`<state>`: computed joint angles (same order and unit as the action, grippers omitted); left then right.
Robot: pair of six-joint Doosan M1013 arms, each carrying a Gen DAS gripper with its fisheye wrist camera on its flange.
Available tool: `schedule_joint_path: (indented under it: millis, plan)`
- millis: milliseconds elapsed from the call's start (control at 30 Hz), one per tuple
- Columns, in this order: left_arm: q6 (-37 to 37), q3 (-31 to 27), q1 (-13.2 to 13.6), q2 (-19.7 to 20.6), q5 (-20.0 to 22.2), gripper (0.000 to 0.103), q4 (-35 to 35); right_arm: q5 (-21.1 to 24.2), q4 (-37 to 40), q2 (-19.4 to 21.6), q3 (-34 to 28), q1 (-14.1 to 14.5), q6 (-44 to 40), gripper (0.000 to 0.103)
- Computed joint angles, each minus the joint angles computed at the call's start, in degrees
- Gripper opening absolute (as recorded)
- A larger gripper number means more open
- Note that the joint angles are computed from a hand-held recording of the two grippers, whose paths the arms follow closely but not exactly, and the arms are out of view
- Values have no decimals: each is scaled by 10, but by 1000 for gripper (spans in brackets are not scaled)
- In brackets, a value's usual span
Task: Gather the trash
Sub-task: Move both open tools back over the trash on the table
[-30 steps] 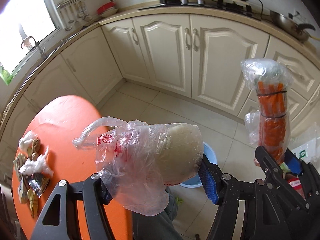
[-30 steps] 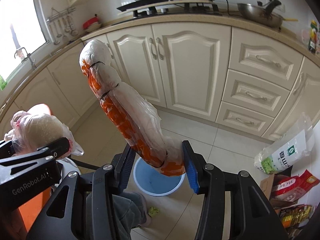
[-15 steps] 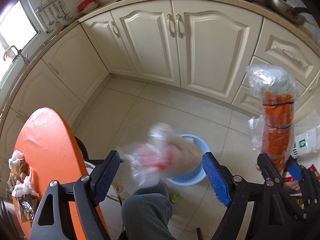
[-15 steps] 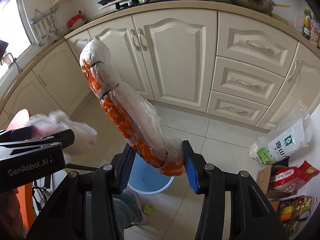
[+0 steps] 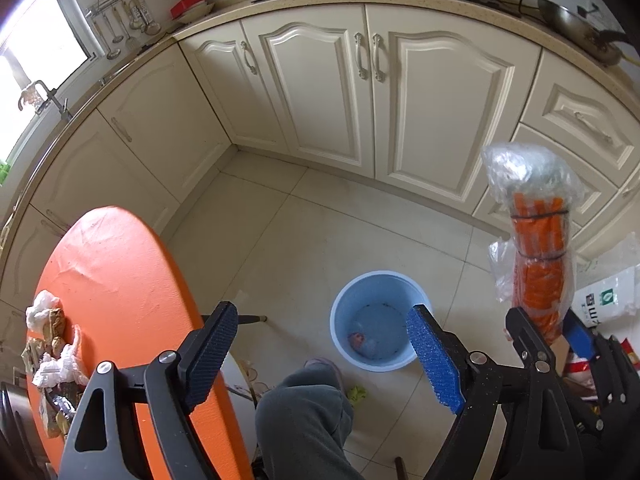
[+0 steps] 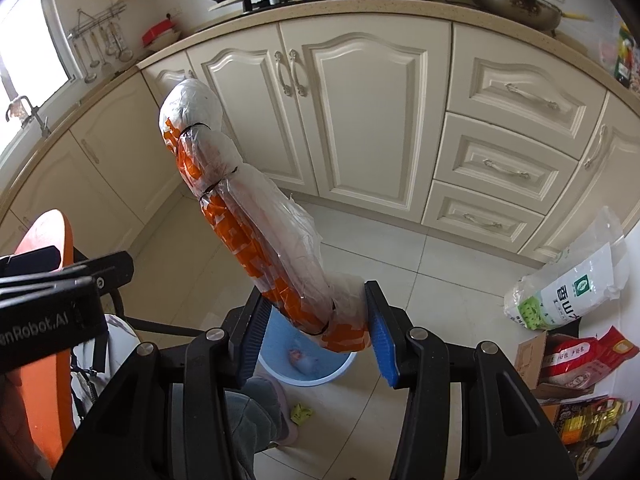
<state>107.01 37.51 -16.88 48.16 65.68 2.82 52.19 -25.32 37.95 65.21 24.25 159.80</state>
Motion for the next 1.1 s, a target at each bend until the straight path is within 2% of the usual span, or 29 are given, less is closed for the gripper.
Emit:
schedule_joint_path:
  millis: [33,200,267,333,400,733,900,1100]
  plan:
    - [-2,18,0,-11,-8,83,3,-2,-1,1,-3,0,-3,49]
    - [-17,25,1,-16,-18,83,10,-24,-17,4,-10,1,-1,55]
    - [-22,22,2,-14,-20,83,12,-31,-30,4,-10,2,12,62]
    - [-29,25,3,-16,-24,83,14,-26,-48,3,-12,4,28,77]
    - [-32,27,3,-17,-24,83,11,-15,-66,4,-16,7,40,81]
    - [-30,57,7,-35,-40,83,2,-6,-66,-8,-11,12,57,90]
    - [-34,98,11,-62,-64,83,3,-5,-66,-18,-6,19,68,92]
    - [-48,156,26,-105,-96,83,-8,-7,-105,-30,-3,39,83,95]
